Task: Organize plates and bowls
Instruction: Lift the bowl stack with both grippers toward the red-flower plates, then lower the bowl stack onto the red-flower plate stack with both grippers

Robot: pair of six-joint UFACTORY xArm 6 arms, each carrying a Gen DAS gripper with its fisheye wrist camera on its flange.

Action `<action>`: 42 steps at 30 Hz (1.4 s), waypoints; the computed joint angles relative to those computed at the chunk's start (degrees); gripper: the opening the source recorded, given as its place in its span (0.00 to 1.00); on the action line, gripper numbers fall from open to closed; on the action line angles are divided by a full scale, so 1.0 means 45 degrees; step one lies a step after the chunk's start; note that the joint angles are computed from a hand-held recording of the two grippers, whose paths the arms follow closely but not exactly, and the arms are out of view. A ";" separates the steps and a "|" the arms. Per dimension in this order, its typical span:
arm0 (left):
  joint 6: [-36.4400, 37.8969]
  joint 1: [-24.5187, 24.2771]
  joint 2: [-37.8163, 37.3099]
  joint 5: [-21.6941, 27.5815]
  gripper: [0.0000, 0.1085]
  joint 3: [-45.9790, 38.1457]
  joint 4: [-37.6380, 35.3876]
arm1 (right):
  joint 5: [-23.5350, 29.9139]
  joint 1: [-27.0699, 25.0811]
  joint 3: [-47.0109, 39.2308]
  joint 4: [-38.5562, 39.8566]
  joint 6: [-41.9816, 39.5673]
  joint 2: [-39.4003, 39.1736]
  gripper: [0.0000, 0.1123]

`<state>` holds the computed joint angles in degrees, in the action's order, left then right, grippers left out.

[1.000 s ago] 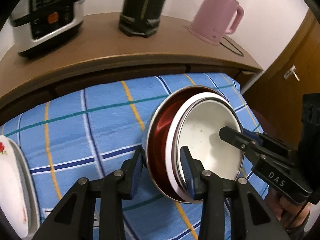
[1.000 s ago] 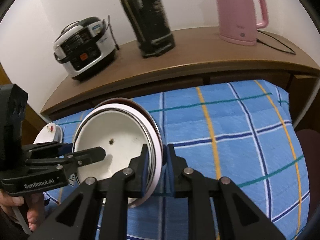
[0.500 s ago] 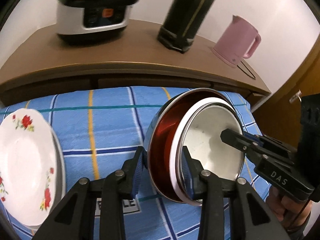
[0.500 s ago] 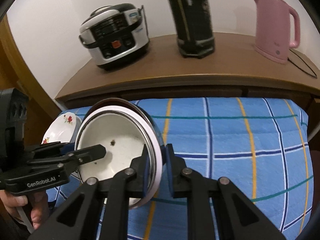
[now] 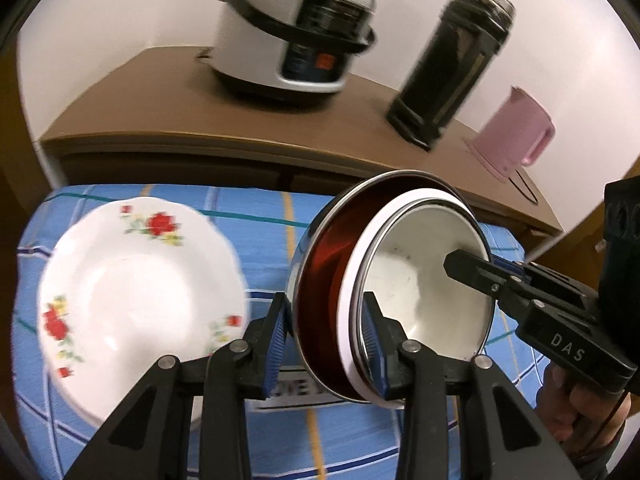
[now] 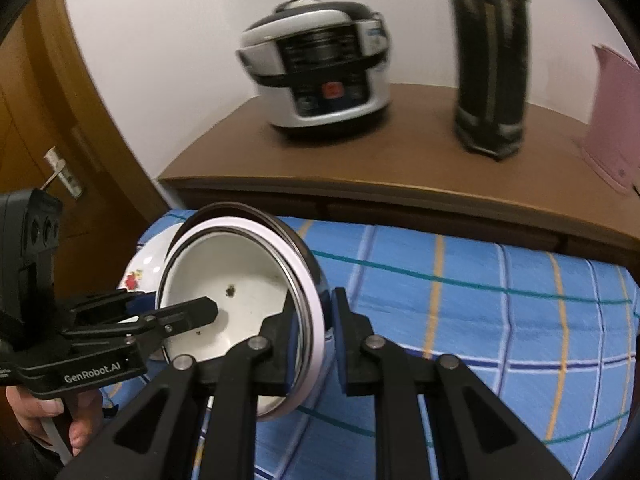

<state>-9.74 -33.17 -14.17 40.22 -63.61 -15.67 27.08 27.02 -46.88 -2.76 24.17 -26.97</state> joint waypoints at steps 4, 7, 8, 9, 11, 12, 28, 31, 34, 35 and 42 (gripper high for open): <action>-0.0529 0.0378 -0.0729 -0.0117 0.35 0.0658 0.0558 | -0.0165 0.0486 -0.0672 0.0068 -0.0227 0.0691 0.14; -0.0792 0.0715 -0.1225 -0.0152 0.35 0.1109 0.0811 | -0.0241 0.0887 -0.1209 0.0114 -0.0418 0.1250 0.14; -0.0862 0.0849 -0.1360 -0.0137 0.35 0.1220 0.0883 | -0.0263 0.0972 -0.1335 0.0137 -0.0470 0.1387 0.14; -0.0876 0.0990 -0.1514 -0.0115 0.35 0.1354 0.0887 | -0.0293 0.1055 -0.1486 0.0185 -0.0537 0.1567 0.14; -0.0992 0.1188 -0.1748 -0.0090 0.35 0.1567 0.0985 | -0.0366 0.1242 -0.1830 0.0343 -0.0729 0.1994 0.14; -0.1055 0.1301 -0.1874 -0.0070 0.35 0.1685 0.1035 | -0.0374 0.1310 -0.1900 0.0367 -0.0756 0.2079 0.14; -0.1341 0.2219 -0.2900 -0.0010 0.35 0.2722 0.1281 | -0.0266 0.2032 -0.3175 0.0656 -0.1241 0.3477 0.14; -0.1291 0.2337 -0.2961 0.0021 0.35 0.2785 0.1237 | -0.0190 0.2077 -0.3322 0.0672 -0.1293 0.3604 0.14; -0.1252 0.2437 -0.2993 0.0059 0.35 0.2828 0.1179 | -0.0071 0.2147 -0.3537 0.0665 -0.1339 0.3791 0.14; -0.1260 0.2459 -0.3010 0.0072 0.35 0.2848 0.1180 | -0.0001 0.2163 -0.3648 0.0670 -0.1367 0.3877 0.14; -0.1150 0.2657 -0.3038 0.0205 0.35 0.2913 0.1048 | 0.0338 0.2211 -0.3957 0.0940 -0.1750 0.4101 0.14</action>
